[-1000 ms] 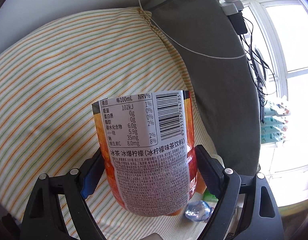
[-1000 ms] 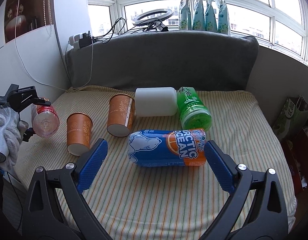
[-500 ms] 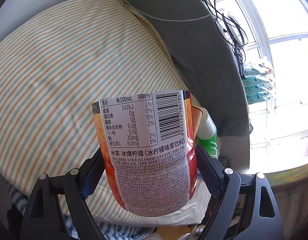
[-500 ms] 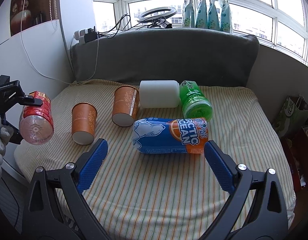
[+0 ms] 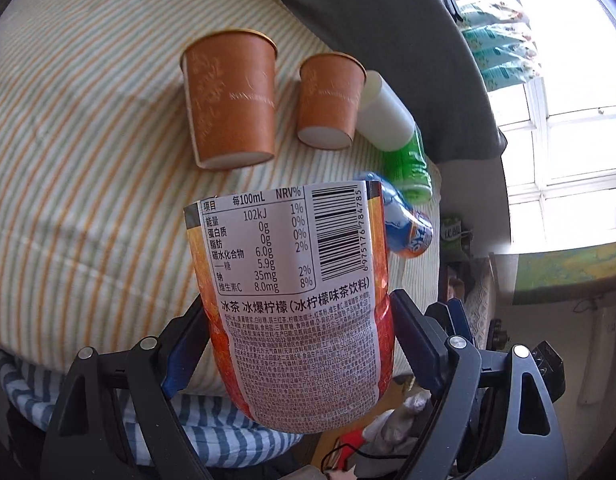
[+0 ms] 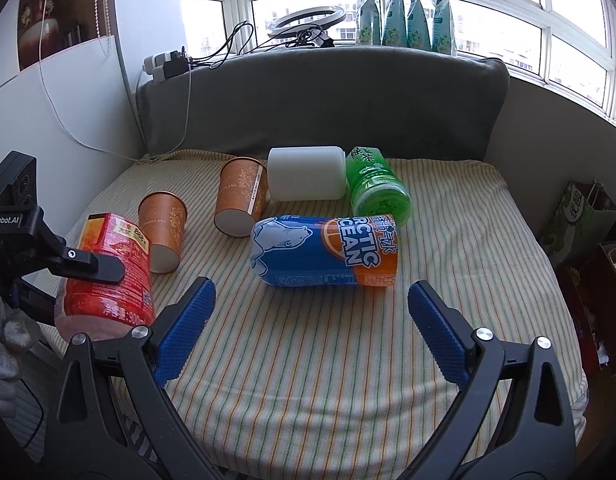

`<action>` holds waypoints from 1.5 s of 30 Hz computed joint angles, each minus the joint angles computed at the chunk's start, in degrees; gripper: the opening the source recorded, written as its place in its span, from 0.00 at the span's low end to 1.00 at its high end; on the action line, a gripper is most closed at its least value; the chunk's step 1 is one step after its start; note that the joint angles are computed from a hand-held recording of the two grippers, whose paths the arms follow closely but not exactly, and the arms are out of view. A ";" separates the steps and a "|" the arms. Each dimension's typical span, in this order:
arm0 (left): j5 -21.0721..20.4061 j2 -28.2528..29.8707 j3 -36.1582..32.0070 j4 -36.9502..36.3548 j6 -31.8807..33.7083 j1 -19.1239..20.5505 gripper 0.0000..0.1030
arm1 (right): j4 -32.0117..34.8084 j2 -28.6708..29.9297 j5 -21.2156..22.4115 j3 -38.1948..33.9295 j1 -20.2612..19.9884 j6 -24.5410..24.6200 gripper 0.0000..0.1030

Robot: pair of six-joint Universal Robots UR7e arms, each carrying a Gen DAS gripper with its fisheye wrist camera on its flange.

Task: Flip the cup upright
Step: 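Lower the bottle back onto the mattress and open the left gripper, then move the right gripper to the lying bottle and grasp its body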

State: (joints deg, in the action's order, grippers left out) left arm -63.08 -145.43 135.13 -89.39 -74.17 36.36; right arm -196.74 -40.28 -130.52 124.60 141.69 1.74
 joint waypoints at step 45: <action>3.22 -8.54 -6.29 28.18 -11.53 -13.41 0.86 | 30.94 -2.12 17.74 -10.00 -4.33 0.05 0.96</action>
State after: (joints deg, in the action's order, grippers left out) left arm -59.86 -153.97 128.84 -61.21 -85.70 22.95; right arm -165.80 -42.41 -112.78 114.60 137.36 1.79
